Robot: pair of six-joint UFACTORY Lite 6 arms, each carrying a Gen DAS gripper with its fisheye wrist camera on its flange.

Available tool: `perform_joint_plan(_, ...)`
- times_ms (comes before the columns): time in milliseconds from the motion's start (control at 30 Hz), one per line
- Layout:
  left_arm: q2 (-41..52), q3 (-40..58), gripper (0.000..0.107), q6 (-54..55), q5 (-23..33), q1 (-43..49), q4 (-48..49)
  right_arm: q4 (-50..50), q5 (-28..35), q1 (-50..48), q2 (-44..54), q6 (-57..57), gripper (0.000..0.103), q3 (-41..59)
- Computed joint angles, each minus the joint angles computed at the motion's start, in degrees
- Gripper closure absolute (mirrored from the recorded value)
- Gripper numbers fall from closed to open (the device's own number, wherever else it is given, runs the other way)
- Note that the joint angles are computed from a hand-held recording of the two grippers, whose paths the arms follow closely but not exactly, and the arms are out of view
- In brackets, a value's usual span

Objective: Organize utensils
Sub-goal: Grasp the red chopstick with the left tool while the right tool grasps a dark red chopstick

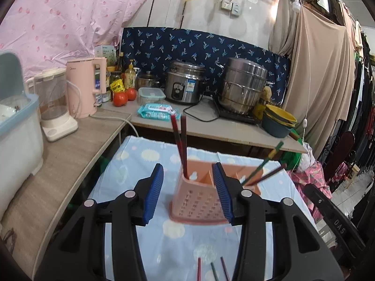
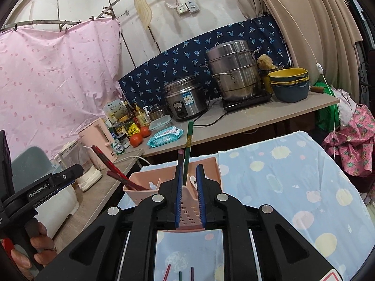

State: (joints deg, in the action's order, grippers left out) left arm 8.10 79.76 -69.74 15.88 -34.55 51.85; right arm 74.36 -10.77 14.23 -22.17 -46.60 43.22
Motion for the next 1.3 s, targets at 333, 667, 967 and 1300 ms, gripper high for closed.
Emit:
perform_joint_plan(333,-12.9,-23.7,0.060,-18.8,2.3,-6.0,16.0,32.7,-13.7,16.9,-15.8,-29.4,0.089,-15.4)
perform_joint_plan(667,-19.9,-42.5,0.060,-30.9,5.8,-15.9,20.6,43.8,-36.7,49.4,-23.3,-19.2,0.089,-28.3)
perform_joint_plan(967,-21.1,-51.9,0.060,-41.3,5.7,-22.2,22.8,46.5,-40.9,67.3,-17.1,-1.9,0.089,-32.4)
perform_joint_plan(1300,-23.8,-57.0,0.060,-45.2,6.8,-27.2,22.3,45.3,-39.2,74.3,-7.8,7.4,0.089,-31.1)
